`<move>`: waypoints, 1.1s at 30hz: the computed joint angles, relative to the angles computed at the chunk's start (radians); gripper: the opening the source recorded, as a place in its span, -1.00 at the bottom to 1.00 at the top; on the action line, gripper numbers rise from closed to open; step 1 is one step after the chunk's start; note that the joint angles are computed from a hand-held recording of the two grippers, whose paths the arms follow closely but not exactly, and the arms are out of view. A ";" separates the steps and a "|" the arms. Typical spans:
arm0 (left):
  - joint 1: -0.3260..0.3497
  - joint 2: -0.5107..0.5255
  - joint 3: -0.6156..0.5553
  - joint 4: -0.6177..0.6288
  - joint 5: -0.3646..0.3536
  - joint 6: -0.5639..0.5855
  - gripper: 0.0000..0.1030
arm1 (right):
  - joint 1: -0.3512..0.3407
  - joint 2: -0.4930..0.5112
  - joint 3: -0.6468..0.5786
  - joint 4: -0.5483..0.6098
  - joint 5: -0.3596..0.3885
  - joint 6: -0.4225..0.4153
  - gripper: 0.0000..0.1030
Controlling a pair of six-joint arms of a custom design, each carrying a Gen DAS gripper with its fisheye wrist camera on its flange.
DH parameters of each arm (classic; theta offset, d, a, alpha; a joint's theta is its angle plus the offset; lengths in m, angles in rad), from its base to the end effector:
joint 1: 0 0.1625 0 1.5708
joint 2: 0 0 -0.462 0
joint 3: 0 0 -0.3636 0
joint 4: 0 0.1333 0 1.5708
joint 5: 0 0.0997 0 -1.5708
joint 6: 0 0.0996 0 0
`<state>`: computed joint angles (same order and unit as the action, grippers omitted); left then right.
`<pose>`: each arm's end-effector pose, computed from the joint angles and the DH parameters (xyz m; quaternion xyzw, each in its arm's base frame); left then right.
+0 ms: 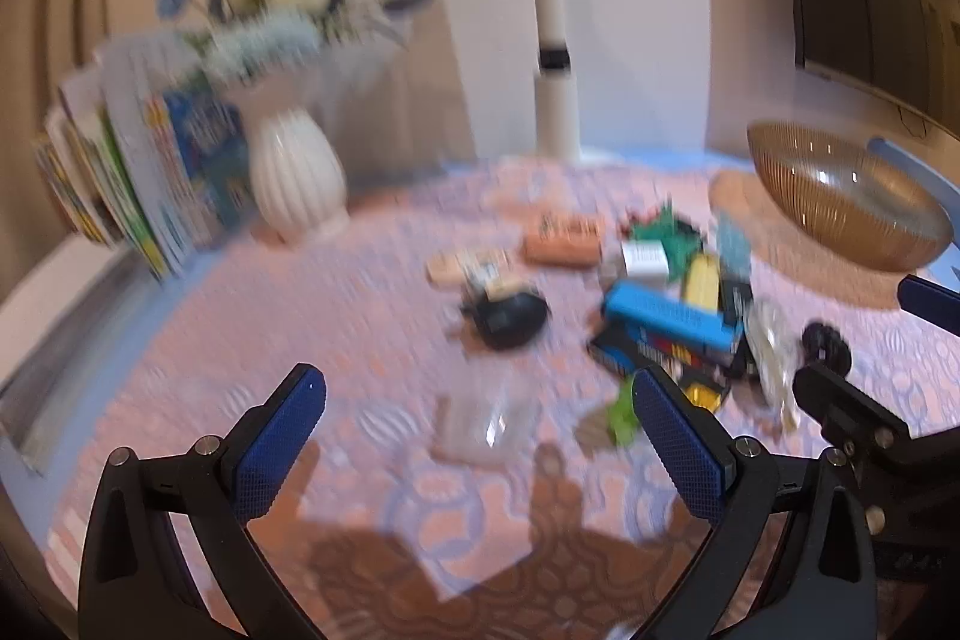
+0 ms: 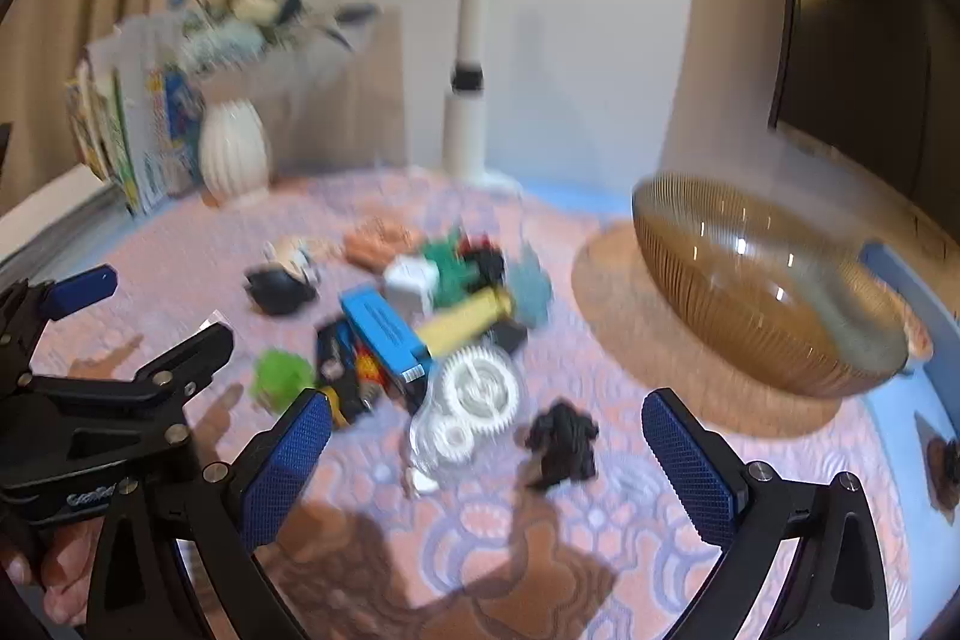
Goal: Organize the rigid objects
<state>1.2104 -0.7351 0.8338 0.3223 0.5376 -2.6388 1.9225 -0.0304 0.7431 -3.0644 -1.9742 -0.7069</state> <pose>-0.0457 -0.7419 0.3247 0.0613 0.7752 -0.4421 0.4471 0.3889 -0.7863 -0.0561 0.3916 -0.8205 0.3343 0.2482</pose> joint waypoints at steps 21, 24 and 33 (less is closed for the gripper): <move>0.023 0.012 -0.029 0.094 0.084 -0.151 0.98 | -0.040 -0.001 -0.115 0.250 0.036 0.215 1.00; 0.029 0.025 -0.063 0.142 0.086 -0.208 0.98 | -0.041 -0.003 -0.115 0.256 0.039 0.227 1.00; 0.023 0.026 -0.053 0.121 0.075 -0.180 0.98 | -0.042 -0.002 -0.121 0.275 0.041 0.235 1.00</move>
<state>1.2338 -0.7090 0.7806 0.4432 0.6129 -2.8189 1.8801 -0.0320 0.6219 -2.7890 -1.9328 -0.4717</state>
